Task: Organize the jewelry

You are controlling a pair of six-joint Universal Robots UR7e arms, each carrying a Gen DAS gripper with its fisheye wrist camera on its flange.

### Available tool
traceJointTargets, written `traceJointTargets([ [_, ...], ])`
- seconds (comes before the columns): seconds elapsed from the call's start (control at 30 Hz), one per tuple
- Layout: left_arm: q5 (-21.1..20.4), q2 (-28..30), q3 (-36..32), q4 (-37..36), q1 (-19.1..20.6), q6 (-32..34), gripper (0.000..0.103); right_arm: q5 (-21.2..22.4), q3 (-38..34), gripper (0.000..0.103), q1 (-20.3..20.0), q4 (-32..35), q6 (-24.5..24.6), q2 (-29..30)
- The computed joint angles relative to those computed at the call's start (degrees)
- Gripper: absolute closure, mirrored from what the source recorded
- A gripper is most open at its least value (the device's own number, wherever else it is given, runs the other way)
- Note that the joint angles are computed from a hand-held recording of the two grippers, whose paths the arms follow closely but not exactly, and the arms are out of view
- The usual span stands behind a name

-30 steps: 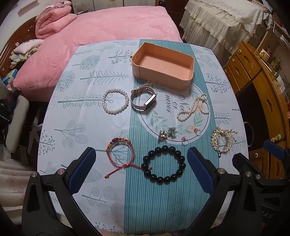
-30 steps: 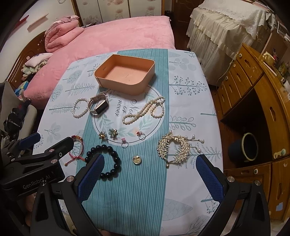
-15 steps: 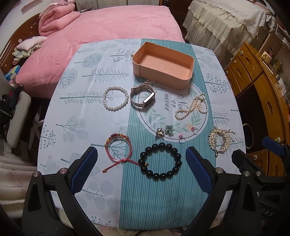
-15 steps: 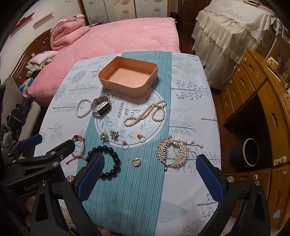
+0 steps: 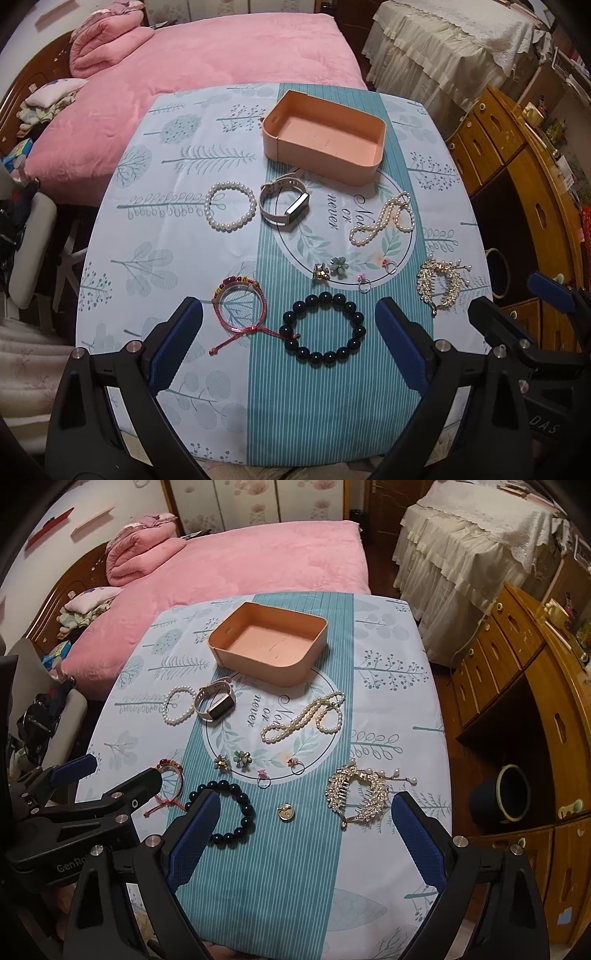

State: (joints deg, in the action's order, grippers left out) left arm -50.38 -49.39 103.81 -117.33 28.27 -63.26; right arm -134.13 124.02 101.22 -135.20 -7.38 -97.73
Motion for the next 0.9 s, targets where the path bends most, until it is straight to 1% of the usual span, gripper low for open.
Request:
traceJointTargets([
  [0.2, 1.0, -1.1, 0.4, -0.3, 0.1, 2.1, 0.009, -2.0, -0.1, 0.008, 1.6, 1.2, 3.2, 0.5],
  [0.3, 0.7, -1.9, 1.2, -1.7, 0.4, 2.8, 0.009, -3.1, 0.0, 0.008, 2.8, 2.3, 4.9, 0.9],
  [0.43, 1.0, -2.9, 2.2, -3.0, 0.5, 3.5, 0.009, -4.2, 0.3, 0.007, 4.2, 2.7, 6.1, 1.2],
  [0.7, 2.1, -3.9, 3.5, -4.3, 0.4, 5.0, 0.009, -5.0, 0.5, 0.008, 5.7, 3.6, 8.8, 1.4],
  [0.9, 3.0, -4.3, 4.1, -5.2, 0.7, 6.3, 0.009, -5.8, 0.3, 0.008, 6.4, 3.0, 9.5, 2.2],
])
